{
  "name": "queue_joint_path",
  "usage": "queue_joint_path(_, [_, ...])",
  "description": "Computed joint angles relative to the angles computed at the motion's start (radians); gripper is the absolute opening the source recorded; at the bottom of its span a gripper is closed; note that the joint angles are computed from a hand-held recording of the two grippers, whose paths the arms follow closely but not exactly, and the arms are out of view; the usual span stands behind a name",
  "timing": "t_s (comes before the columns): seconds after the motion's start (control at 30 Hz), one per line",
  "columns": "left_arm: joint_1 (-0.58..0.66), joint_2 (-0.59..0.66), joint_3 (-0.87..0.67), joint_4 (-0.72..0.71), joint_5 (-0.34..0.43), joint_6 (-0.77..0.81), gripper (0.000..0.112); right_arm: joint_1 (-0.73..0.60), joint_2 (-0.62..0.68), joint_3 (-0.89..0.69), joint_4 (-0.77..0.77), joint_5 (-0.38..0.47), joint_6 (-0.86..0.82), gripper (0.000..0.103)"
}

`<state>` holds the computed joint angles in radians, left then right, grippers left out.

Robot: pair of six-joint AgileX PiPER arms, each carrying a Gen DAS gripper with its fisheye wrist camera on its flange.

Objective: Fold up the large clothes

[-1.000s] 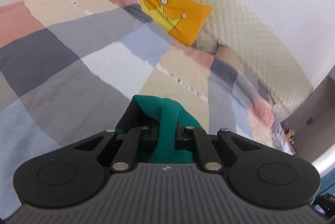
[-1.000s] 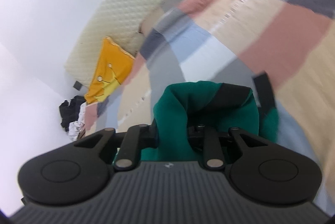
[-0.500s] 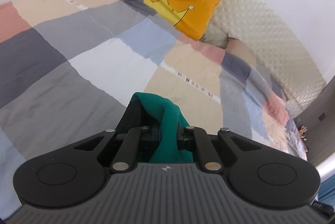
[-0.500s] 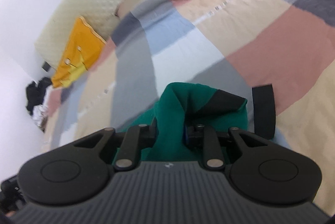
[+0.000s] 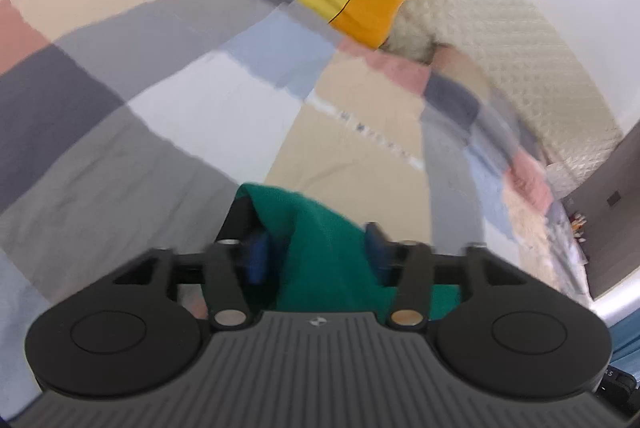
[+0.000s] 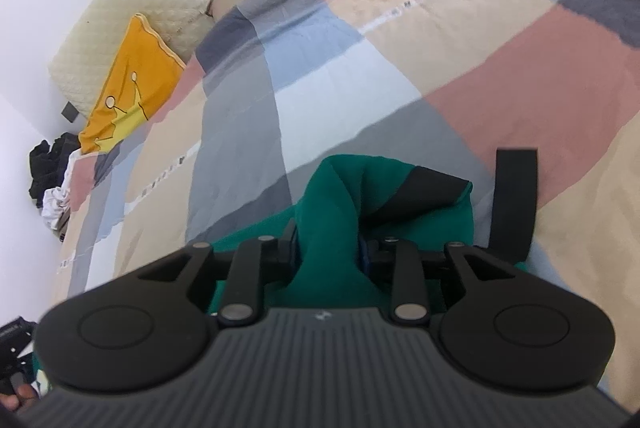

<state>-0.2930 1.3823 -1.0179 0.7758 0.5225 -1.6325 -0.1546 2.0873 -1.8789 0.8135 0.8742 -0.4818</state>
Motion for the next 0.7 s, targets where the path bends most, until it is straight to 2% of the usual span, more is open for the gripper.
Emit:
queue_joint_path(0.1, [-0.052,-0.062,0.040,0.104,-0.003,-0.109,0.069,-0.014,-0.056,0.060,0.039,-0.015,-0.063,0.045])
queue_joint_path(0.17, [-0.114,-0.086,0.047,0.180,0.053,-0.173,0.069,-0.031,-0.088,0.108,0.094,-0.026,-0.124,0.067])
queue_joint_path(0.2, [-0.158,-0.092,0.044,0.229,0.104,-0.211,0.069,-0.038,-0.109,0.138,0.122,-0.041,-0.157,0.072])
queue_joint_path(0.27, [-0.252,-0.095,0.034,0.310,0.208,-0.251,0.069,-0.046,-0.161,0.204,0.154,-0.089,-0.210,0.072])
queue_joint_path(0.33, [-0.332,-0.091,0.009,0.328,0.284,-0.233,0.069,-0.051,-0.205,0.257,0.200,-0.123,-0.270,0.072])
queue_joint_path(0.43, [-0.442,-0.081,-0.014,0.372,0.351,-0.225,0.069,-0.053,-0.269,0.338,0.286,-0.122,-0.392,0.072])
queue_joint_path(0.5, [-0.488,-0.051,-0.044,0.372,0.369,-0.186,0.069,-0.040,-0.302,0.380,0.305,-0.106,-0.466,0.072])
queue_joint_path(0.6, [-0.507,0.002,-0.070,0.359,0.349,-0.143,0.069,0.003,-0.348,0.453,0.315,-0.113,-0.579,0.071])
queue_joint_path(0.7, [-0.484,0.063,-0.104,0.288,0.311,-0.072,0.069,0.047,-0.350,0.467,0.276,-0.115,-0.599,0.069])
